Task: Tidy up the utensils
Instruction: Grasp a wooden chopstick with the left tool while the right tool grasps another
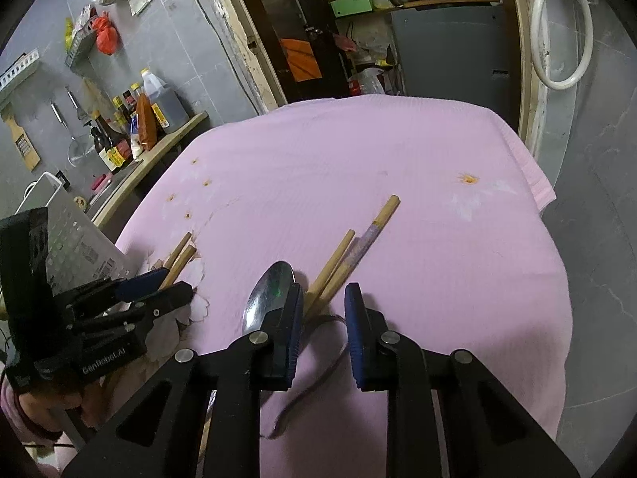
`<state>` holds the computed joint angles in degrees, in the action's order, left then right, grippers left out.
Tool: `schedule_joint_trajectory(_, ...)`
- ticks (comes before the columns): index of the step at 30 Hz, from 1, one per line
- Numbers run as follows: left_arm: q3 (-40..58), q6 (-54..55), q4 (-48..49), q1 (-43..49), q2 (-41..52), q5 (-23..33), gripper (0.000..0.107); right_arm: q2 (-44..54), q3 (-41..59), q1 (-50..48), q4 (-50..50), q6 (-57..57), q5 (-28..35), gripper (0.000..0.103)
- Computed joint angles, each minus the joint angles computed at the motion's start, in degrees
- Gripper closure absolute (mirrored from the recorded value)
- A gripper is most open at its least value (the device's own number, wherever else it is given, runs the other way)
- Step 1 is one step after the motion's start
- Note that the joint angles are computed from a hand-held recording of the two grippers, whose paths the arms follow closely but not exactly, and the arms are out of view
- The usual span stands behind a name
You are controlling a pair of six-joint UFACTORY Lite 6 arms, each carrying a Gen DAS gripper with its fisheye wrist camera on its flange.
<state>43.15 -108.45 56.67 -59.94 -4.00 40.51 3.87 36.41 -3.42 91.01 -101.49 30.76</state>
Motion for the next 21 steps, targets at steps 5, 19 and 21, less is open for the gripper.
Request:
schedule_joint_trajectory(5,0.9,0.7,-1.1,-0.3,0.8,1.7,0.080,1.4,2.0,2.1,-2.2,4.1,-2.6,0.084)
schedule_joint_trajectory(19,3.1,2.5,-4.0,0.4,2.3,2.6,0.083,7.5,10.4,6.9,-15.7,28.1,-7.7,0.085)
schedule_joint_trajectory(21,3.1,2.9,-4.5,0.7,2.2,2.4,0.085,8.8,11.7,6.7,-16.7,31.3,-6.6,0.088)
